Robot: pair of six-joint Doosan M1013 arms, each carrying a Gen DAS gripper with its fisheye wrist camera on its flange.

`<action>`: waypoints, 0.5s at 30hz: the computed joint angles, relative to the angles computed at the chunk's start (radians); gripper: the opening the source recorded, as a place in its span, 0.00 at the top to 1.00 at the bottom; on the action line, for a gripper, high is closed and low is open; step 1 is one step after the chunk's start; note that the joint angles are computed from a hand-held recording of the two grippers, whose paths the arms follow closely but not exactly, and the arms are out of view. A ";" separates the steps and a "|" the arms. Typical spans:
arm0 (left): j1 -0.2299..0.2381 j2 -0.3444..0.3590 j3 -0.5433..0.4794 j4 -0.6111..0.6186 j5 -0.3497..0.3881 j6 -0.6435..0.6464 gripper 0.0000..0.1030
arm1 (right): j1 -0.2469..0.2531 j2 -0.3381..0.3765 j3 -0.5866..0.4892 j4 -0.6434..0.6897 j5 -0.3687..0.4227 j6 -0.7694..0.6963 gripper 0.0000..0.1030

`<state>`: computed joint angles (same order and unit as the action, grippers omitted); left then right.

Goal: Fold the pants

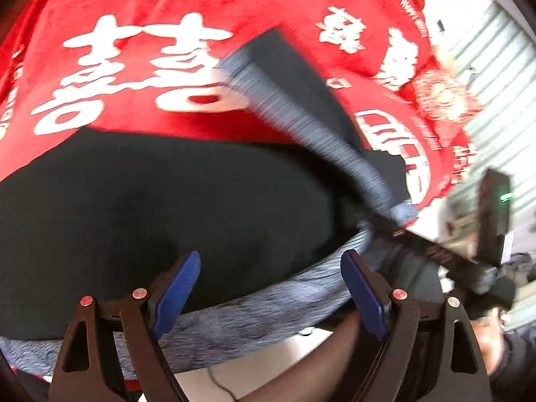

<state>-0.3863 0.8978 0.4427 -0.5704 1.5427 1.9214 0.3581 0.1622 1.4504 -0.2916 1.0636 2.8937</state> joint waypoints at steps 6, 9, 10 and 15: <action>-0.042 0.083 -0.126 0.121 0.082 -0.067 0.16 | -0.009 -0.033 0.035 0.027 0.020 -0.116 0.80; -0.046 0.065 -0.076 0.137 0.047 -0.054 0.16 | 0.005 -0.047 0.028 -0.021 0.065 -0.151 0.48; -0.044 0.055 -0.059 0.134 0.039 -0.046 0.16 | 0.012 -0.059 0.025 -0.056 0.090 -0.175 0.35; -0.030 -0.011 0.045 0.194 -0.052 -0.035 0.16 | 0.074 -0.043 -0.033 -0.223 0.159 -0.316 0.29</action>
